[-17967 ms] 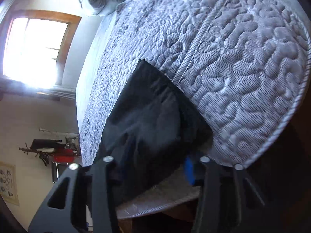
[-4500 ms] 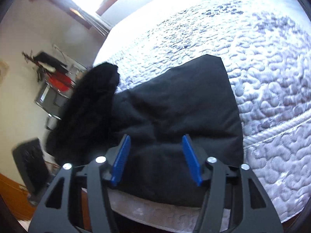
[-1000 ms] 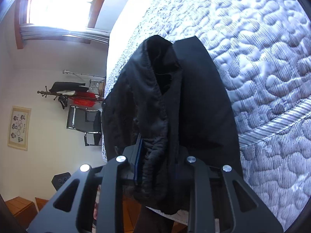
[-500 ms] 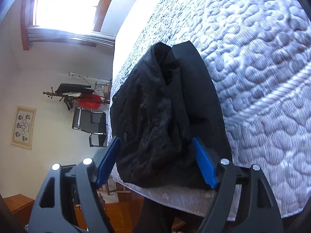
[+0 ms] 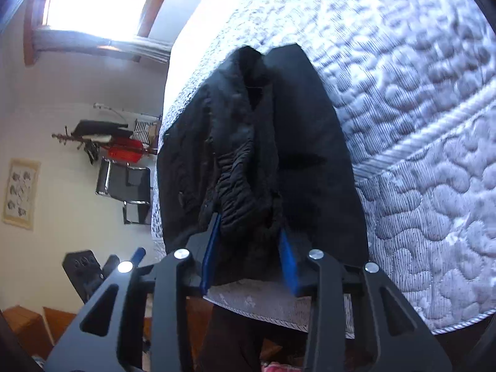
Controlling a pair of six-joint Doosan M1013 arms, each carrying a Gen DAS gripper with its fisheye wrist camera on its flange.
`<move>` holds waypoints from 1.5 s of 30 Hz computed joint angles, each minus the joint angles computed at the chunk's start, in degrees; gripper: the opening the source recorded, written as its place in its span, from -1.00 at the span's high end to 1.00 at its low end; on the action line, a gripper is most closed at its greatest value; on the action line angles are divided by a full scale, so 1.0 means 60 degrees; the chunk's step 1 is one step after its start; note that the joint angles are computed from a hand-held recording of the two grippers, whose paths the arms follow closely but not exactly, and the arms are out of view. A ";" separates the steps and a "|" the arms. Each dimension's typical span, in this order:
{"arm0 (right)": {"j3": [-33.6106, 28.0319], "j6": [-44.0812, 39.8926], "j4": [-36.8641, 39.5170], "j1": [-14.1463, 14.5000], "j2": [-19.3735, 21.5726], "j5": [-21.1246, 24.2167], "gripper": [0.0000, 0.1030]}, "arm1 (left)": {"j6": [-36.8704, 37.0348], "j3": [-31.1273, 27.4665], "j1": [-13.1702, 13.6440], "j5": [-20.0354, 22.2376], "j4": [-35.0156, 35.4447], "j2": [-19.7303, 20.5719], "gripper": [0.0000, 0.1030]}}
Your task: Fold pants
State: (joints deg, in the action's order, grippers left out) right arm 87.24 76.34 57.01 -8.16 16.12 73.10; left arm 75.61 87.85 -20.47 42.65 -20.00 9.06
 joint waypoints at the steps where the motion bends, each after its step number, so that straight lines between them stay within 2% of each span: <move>1: -0.0049 -0.0017 0.0015 0.0029 -0.0040 -0.0020 0.36 | -0.0021 -0.0026 -0.0017 -0.0006 0.0064 -0.0008 -0.92; 9: -0.0093 -0.0078 -0.0626 0.0154 -0.0250 -0.0215 0.36 | -0.0783 -0.0301 -0.0191 0.0201 0.1260 0.0005 -0.92; 26: 0.0492 0.0299 -0.0931 0.0295 -0.0204 -0.0632 0.32 | -0.1124 -0.0513 -0.0526 0.0001 0.2386 -0.0291 -0.92; 29: 0.0507 0.0163 -0.0886 0.0237 -0.0241 -0.0622 0.17 | -0.1272 -0.0514 -0.0605 -0.0081 0.2713 -0.0387 -0.92; 31: 0.0544 0.0008 -0.0777 0.0170 -0.0346 -0.0713 -0.05 | -0.1324 -0.0509 -0.0644 -0.0105 0.2856 -0.0449 -0.93; 33: 0.0529 -0.0068 -0.0721 0.0087 -0.0448 -0.0724 -0.16 | -0.1299 -0.0495 -0.0670 -0.0176 0.2933 -0.0527 -0.93; 39: 0.0452 -0.0416 -0.0592 -0.0178 -0.0763 -0.0894 -0.16 | -0.1385 -0.0521 -0.0771 -0.0321 0.3354 -0.0616 -0.93; 43: 0.0389 -0.0651 -0.0562 -0.0260 -0.0858 -0.0986 -0.16 | -0.1319 -0.0559 -0.0751 -0.0304 0.3229 -0.0577 -0.93; 45: 0.0346 -0.0855 -0.0425 -0.0252 -0.0858 -0.0942 -0.16 | -0.1049 -0.0564 -0.0656 -0.0292 0.2804 -0.0497 -0.93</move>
State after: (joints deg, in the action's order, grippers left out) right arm 89.31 71.21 54.46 -9.67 10.97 67.45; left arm 69.31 84.46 -24.41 40.90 -3.18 6.08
